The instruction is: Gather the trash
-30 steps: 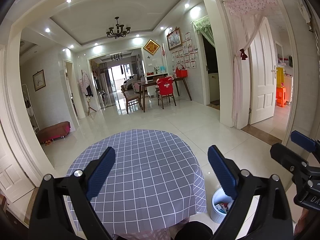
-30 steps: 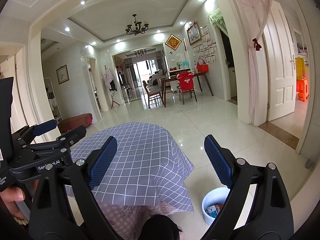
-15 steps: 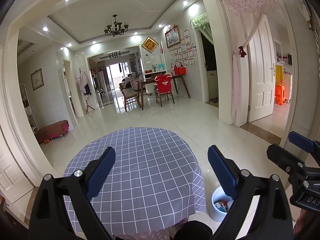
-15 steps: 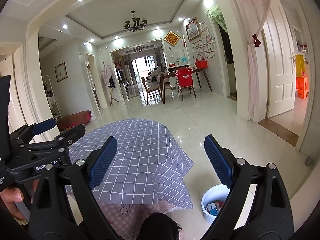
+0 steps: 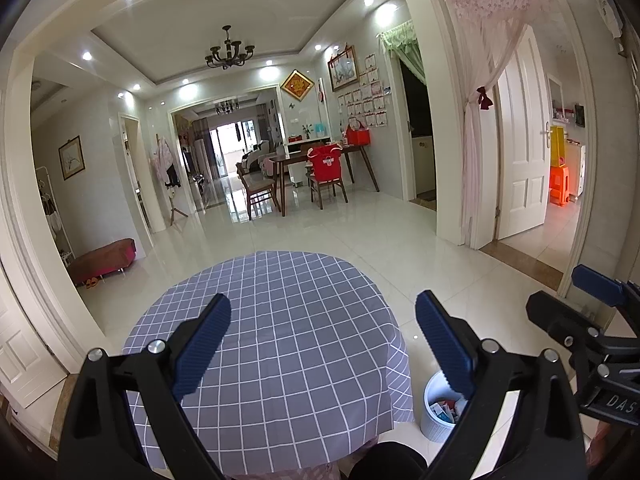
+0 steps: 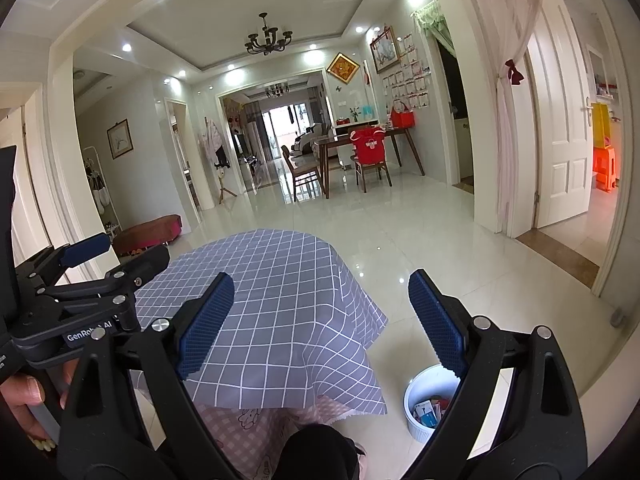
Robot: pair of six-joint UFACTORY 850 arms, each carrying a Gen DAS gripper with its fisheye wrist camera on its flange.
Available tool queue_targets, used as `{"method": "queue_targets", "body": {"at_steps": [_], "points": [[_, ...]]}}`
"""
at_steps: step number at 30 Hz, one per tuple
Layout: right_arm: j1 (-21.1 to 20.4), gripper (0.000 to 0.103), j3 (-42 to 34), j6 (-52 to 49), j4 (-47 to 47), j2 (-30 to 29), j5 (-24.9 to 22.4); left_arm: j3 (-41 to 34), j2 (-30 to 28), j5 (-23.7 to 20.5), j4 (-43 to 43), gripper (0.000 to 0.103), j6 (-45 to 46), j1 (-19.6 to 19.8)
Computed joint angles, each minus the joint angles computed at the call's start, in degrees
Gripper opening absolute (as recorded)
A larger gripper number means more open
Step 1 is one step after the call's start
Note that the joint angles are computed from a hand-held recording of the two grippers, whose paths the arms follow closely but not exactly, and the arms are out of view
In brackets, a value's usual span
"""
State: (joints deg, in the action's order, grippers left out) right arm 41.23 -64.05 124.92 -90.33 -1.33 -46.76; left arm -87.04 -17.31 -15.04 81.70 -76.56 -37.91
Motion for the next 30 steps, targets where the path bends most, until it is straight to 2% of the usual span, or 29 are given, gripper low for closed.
{"method": "queue_targets", "body": {"at_steps": [16, 25, 30], "points": [[-2.5, 0.087, -1.8, -0.8, 1.5, -2.0, 3.3, -5.2, -4.1, 1.0, -11.8, 0.092, 12.0, 1.1], [-3.5, 0.087, -3.5, -2.2, 2.7, -3.6, 4.8, -5.9, -4.7, 1.1, -13.1, 0.092, 13.4, 1.2], [-4.3, 0.087, -4.9, -3.4, 3.5, -4.8, 6.0, -8.4, -6.5, 1.4, -17.9, 0.092, 18.2, 1.9]]}}
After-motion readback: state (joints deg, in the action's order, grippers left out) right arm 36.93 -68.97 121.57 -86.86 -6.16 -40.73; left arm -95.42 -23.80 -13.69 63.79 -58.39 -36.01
